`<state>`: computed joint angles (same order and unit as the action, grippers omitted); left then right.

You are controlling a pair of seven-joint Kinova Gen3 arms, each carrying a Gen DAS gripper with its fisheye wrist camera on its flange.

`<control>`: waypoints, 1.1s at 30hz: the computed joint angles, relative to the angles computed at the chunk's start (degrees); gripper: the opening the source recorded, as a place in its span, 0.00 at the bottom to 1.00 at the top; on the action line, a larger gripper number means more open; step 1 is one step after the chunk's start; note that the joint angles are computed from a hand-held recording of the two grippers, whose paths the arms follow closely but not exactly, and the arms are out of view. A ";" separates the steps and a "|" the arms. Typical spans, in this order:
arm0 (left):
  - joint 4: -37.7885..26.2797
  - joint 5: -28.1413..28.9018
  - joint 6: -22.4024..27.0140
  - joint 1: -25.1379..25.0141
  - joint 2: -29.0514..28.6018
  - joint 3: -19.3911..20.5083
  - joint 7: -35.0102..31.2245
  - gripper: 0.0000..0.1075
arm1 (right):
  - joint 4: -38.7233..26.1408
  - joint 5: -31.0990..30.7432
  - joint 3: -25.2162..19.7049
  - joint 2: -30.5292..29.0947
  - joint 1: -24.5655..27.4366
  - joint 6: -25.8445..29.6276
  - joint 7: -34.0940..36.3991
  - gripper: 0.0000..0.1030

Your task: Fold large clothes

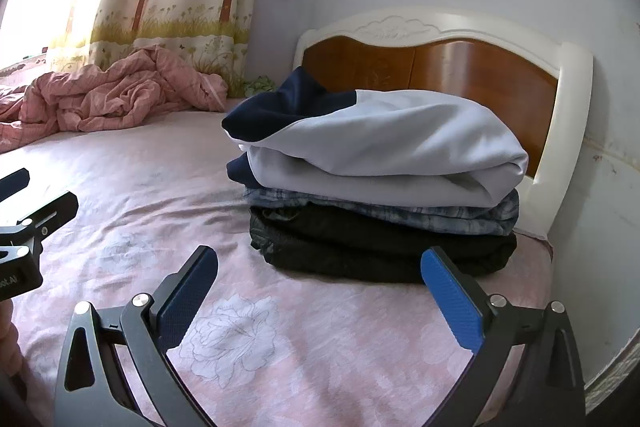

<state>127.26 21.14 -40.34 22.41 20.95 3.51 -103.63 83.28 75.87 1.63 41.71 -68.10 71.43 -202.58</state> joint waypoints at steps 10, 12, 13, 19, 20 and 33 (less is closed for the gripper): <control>-0.13 -0.01 0.34 -0.13 -0.09 -0.05 0.08 0.96 | -1.24 -1.18 0.17 0.71 -0.05 0.30 1.23 1.00; -0.10 -0.07 0.16 -0.14 -0.09 -0.08 0.00 0.96 | -1.52 -1.40 0.29 0.85 -0.17 0.35 1.51 1.00; -0.13 -0.28 0.34 -0.29 -0.12 -0.04 0.06 0.96 | -1.62 -1.51 0.36 0.90 -0.25 0.42 1.55 1.00; -0.37 0.22 1.22 -0.20 -0.39 -0.13 -0.23 0.96 | -1.55 -1.92 0.52 0.79 -0.10 -0.17 1.40 1.00; -0.40 0.27 1.31 -0.17 -0.41 -0.18 -0.37 0.96 | -1.58 -1.95 0.55 0.80 -0.10 -0.22 1.40 1.00; -0.41 0.34 1.07 -0.06 -0.35 -0.15 -0.65 0.96 | -1.56 -2.32 0.72 0.87 0.06 -0.50 2.03 1.00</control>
<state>126.85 21.48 -39.27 22.34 20.60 3.36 -104.28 81.72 73.55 2.36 42.58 -68.04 70.93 -200.55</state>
